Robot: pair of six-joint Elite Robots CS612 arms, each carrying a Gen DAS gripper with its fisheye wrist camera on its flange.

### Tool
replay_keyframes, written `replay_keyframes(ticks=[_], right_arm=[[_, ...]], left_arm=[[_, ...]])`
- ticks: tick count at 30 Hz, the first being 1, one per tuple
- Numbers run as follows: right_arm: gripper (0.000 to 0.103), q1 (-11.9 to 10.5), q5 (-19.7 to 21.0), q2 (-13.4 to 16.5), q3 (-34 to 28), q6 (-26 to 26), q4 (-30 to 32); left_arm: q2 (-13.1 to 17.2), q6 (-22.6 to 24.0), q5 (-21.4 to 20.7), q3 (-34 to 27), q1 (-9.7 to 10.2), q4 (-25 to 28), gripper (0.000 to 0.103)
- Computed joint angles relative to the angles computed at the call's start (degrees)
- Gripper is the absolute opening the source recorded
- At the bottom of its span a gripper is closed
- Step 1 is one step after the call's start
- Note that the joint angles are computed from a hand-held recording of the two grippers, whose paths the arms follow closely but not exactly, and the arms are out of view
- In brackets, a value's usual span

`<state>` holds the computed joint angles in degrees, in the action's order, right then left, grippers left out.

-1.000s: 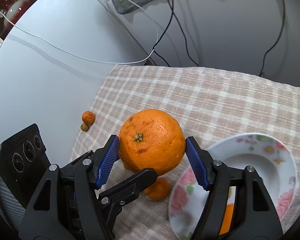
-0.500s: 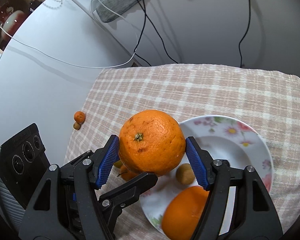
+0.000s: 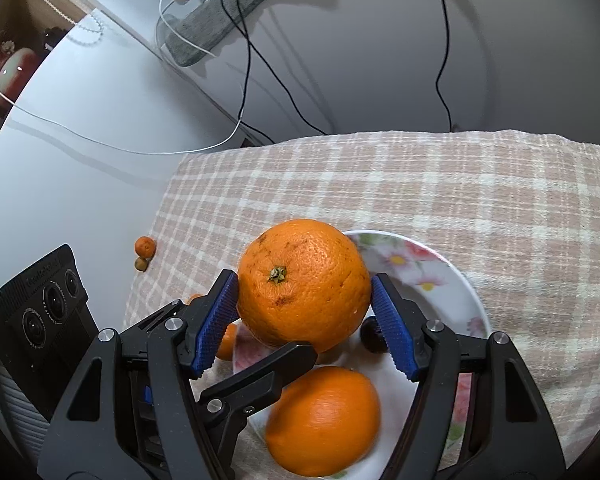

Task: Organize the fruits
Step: 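Carry the large orange with the right gripper onto the plate and release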

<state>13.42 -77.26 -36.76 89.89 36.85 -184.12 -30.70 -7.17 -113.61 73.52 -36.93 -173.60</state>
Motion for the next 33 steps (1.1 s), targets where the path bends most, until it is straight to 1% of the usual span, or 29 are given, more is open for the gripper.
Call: replay_keyframes(ticks=[11,14,17,20,29,33], right_arm=[[0.071,-0.09,-0.46,-0.14,0.38,0.28,0.01],[0.071,0.06,-1.13,-0.1,0.2,0.1,1.28],[0.071,-0.16,0.0,-0.03,0.58,0.84,-1.15],[0.071,-0.02,-1.19,-0.64,1.19,0.84,-2.53],[0.071,0.83,-4.39,-2.11,2.49,-0.44,-3.73],[0.071,1.51,-6.67,-2.63,2.98,-1.51,-3.95]], left_arm=[[0.08,1.02,2.05,-0.75,-0.93,1.01,0.061],[-0.24,1.46,2.29,-0.11,-0.95,-0.47,0.061],[-0.89,2.85,4.37,0.74,-1.32,-1.64,0.061],[-1.2,3.2,4.22,1.04,-1.26,-2.03,0.061],[-2.32,2.67,4.26,3.28,-0.86,-5.29,0.061],[-3.0,2.96,4.85,4.62,-0.93,-6.75,0.061]])
